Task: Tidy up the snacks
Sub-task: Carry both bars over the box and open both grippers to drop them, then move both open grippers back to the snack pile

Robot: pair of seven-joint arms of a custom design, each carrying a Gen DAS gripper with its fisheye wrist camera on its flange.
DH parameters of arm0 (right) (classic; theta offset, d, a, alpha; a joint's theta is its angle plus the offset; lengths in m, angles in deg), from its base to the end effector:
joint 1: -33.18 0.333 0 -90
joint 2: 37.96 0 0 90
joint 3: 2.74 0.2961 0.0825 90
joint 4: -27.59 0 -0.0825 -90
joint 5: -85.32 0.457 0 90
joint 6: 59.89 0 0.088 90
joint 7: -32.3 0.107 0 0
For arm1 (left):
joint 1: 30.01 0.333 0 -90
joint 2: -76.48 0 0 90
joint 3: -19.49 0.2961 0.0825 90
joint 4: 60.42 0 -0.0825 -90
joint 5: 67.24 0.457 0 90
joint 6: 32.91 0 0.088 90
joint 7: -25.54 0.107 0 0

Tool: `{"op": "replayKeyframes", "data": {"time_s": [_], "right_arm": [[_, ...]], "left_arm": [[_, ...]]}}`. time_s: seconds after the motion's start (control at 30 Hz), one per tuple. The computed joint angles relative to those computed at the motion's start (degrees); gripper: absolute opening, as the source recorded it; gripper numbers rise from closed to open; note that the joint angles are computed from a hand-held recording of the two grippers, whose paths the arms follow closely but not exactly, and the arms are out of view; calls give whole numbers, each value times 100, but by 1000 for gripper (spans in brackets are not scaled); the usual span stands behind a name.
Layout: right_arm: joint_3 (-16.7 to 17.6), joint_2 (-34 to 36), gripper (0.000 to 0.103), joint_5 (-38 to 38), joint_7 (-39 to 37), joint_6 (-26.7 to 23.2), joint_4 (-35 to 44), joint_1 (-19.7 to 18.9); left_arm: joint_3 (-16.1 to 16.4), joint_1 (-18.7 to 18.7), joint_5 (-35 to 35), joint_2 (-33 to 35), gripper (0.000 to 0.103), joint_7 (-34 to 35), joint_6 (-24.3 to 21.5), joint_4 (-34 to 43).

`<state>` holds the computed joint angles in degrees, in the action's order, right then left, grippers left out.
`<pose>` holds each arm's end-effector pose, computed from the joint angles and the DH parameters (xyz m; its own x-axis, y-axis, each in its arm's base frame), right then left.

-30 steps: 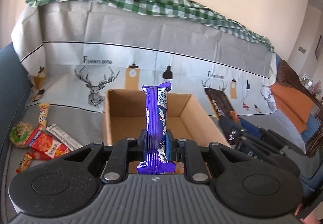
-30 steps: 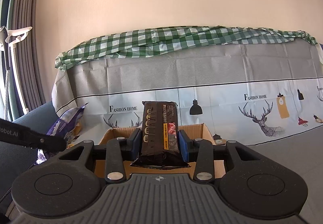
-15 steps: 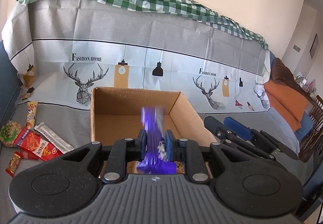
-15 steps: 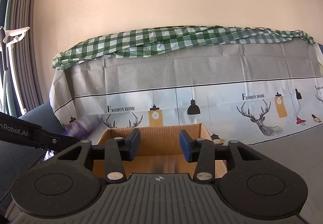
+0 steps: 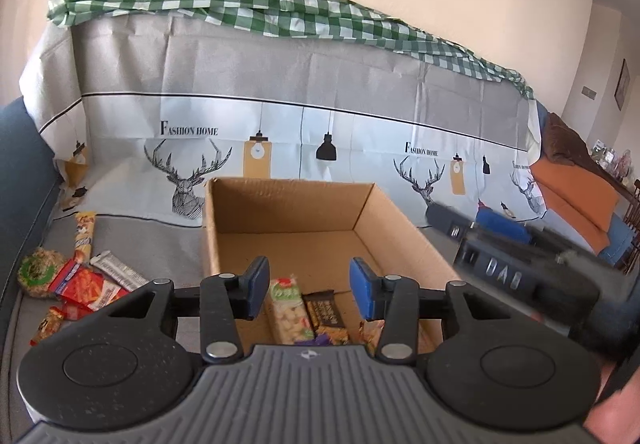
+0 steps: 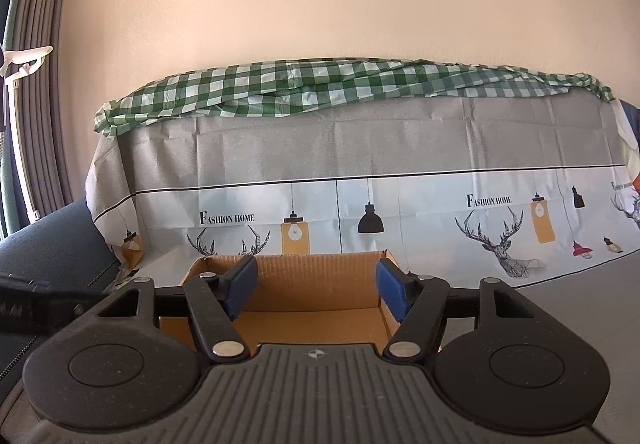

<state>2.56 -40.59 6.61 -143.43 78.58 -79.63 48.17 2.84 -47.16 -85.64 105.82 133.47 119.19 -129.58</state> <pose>0.6258 0.2270 0.5613 -0.4032 -0.9142 -0.0424 -0.2691 0.1627 -0.9493 0.7161 -0.3914 0.5817 -0.6276 -0.7528 0.1987 -0.5216 0.2170 -0.8251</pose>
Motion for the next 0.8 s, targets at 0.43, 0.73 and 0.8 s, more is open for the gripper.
{"op": "replayKeyframes", "data": {"time_s": [0.43, 0.73, 0.8], "right_arm": [[13, 136, 59, -50, -244, -114, 152, 118], [-44, 447, 35, 200, -638, 135, 490, 242], [-74, 545, 35, 314, -770, 112, 596, 291]], "left_arm": [[178, 730, -627, -654, 35, 509, -34, -1321], [635, 814, 329, -242, 25, 218, 623, -1170], [603, 921, 191, -77, 24, -86, 295, -925]]}}
